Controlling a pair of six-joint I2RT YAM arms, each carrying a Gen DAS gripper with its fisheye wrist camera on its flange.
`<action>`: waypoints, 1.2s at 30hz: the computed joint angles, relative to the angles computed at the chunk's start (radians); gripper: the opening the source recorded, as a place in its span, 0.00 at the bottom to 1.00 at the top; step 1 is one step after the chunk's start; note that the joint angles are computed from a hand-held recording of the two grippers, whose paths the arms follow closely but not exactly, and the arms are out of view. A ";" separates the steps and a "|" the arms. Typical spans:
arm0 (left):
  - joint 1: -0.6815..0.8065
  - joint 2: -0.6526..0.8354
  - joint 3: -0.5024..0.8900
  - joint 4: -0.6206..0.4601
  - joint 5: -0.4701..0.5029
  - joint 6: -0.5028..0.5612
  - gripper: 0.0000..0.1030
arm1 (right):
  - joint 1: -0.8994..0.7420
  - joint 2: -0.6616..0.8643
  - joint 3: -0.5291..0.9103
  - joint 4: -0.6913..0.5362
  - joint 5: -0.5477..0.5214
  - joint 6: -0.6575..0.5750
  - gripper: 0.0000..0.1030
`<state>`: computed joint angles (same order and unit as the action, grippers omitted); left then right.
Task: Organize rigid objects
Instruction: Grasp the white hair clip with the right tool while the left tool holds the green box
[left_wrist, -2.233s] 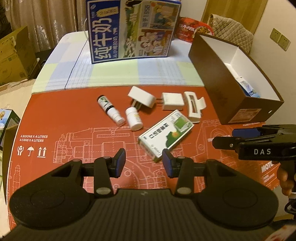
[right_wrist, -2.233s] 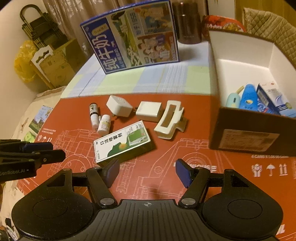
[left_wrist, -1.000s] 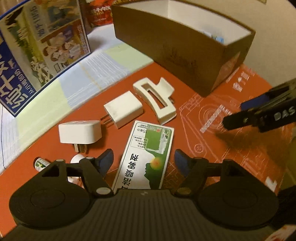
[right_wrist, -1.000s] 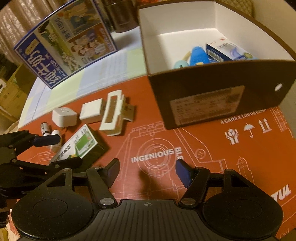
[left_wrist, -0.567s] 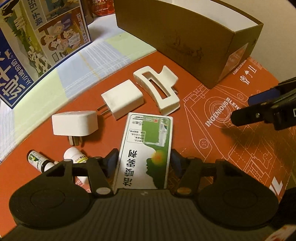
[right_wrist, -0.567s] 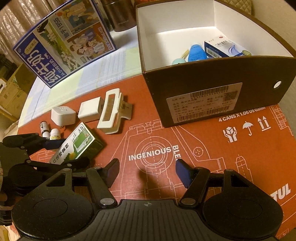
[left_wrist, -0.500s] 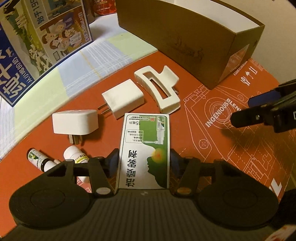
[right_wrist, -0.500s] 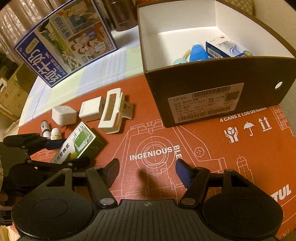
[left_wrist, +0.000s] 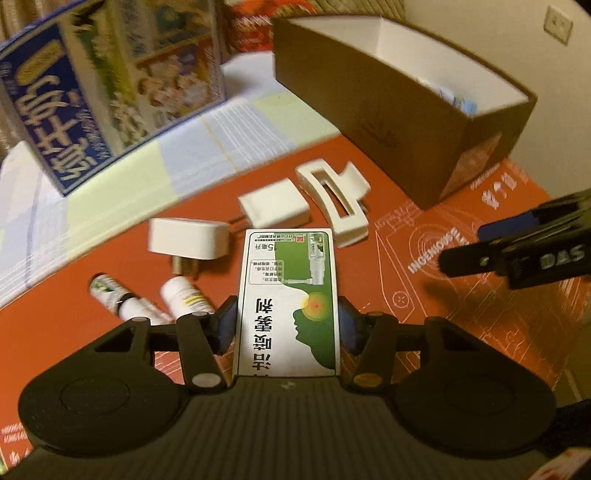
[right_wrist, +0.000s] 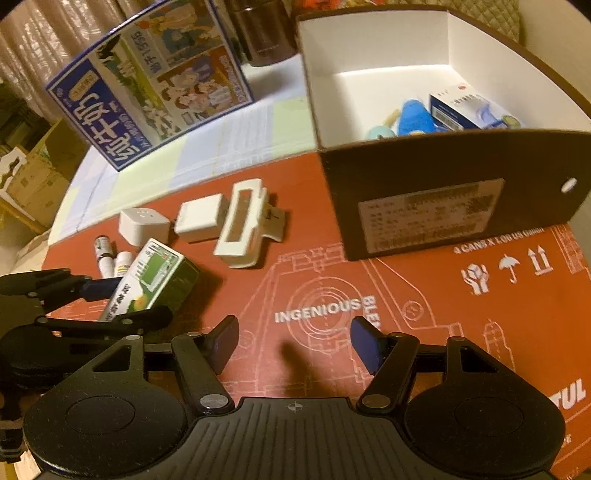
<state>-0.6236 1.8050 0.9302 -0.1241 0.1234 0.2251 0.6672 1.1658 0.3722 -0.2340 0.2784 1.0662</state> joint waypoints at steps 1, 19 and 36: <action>0.012 -0.028 -0.015 0.000 0.003 -0.009 0.49 | 0.003 0.008 0.002 0.015 0.004 -0.009 0.62; 0.295 -0.140 -0.063 -0.049 -0.106 -0.131 0.49 | -0.043 0.398 0.160 0.282 0.174 -0.095 0.34; 0.323 -0.096 -0.039 -0.080 -0.100 -0.149 0.49 | -0.056 0.427 0.139 0.338 0.183 -0.180 0.00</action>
